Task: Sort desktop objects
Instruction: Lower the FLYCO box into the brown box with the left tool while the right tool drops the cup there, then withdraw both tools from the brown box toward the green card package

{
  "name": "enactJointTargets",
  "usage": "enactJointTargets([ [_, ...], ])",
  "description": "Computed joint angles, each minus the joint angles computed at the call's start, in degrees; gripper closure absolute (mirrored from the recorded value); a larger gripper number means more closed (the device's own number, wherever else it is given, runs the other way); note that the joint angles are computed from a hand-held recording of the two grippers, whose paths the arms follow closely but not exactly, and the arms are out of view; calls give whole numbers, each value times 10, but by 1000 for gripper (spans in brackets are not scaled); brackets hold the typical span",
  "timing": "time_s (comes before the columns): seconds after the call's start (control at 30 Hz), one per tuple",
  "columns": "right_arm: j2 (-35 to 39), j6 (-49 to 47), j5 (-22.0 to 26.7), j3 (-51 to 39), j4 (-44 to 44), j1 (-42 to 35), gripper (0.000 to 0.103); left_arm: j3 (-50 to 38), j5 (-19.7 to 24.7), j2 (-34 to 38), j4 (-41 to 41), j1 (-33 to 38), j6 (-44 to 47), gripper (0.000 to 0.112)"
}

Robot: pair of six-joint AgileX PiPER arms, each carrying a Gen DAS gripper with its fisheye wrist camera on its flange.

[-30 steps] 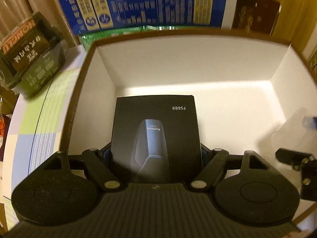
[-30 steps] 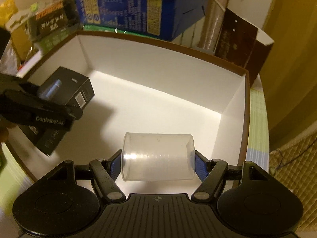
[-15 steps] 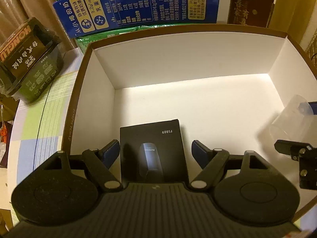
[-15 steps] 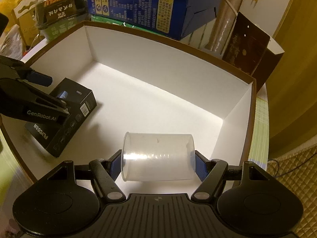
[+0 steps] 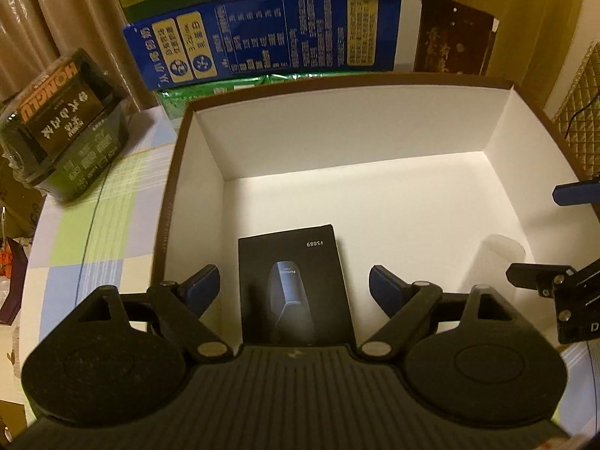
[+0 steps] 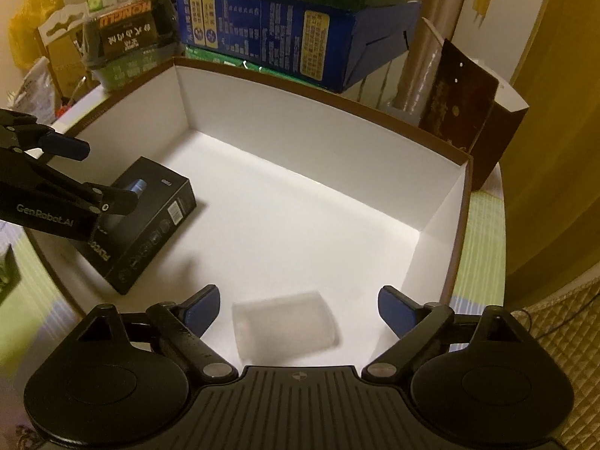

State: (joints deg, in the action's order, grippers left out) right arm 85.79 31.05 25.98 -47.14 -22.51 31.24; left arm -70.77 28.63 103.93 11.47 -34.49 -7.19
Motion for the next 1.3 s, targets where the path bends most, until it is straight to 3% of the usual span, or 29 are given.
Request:
enactJointTargets([
  [0.47, -174, 136, 21, 82, -36, 51, 2, 110, -11, -166, -87, 37, 96, 24],
  [0.87, -309, 367, 154, 135, -157, 224, 2, 203, 35, -332, -179, 123, 217, 23],
  [1.13, -336, 529, 269, 151, -221, 394, 2, 235, 95, -415, -252, 236, 312, 23],
  [1.3, -332, 606, 313, 162, -230, 479, 2, 256, 133, -451, -293, 323, 370, 23],
])
